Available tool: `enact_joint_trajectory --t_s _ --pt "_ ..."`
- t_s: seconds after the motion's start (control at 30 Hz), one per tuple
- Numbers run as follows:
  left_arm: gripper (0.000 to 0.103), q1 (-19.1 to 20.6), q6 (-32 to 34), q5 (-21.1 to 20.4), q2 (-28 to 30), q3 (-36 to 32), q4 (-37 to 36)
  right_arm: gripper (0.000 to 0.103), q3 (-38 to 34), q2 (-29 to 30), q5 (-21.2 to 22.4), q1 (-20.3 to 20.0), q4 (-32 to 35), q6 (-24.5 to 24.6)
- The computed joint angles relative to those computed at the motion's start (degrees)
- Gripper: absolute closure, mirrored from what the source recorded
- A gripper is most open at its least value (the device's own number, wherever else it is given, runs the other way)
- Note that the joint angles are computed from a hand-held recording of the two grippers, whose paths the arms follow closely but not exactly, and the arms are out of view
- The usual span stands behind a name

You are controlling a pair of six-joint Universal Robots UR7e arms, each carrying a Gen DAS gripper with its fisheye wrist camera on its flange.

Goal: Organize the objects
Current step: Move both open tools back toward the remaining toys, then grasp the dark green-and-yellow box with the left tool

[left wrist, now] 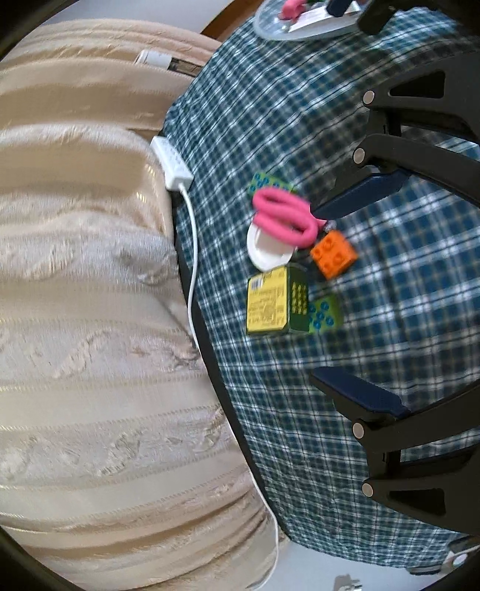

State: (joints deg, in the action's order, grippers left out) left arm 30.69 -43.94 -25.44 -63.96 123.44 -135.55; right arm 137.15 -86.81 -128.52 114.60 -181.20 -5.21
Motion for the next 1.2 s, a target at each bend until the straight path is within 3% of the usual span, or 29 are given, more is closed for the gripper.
enact_joint_trajectory --t_s 0.5,0.97,1.2 --pt "0.02 8.15 11.24 -2.13 5.7 -4.96 -12.67 0.029 -1.6 2.27 2.48 -1.52 1.22 -0.1" --pt "0.02 12.46 10.49 0.85 10.89 -9.47 -11.33 0.026 -4.02 5.76 5.75 -3.46 3.37 0.39" --pt "0.02 14.43 6.33 0.76 10.22 -9.8 -7.16 0.026 -4.62 7.19 6.17 -3.72 3.78 0.71"
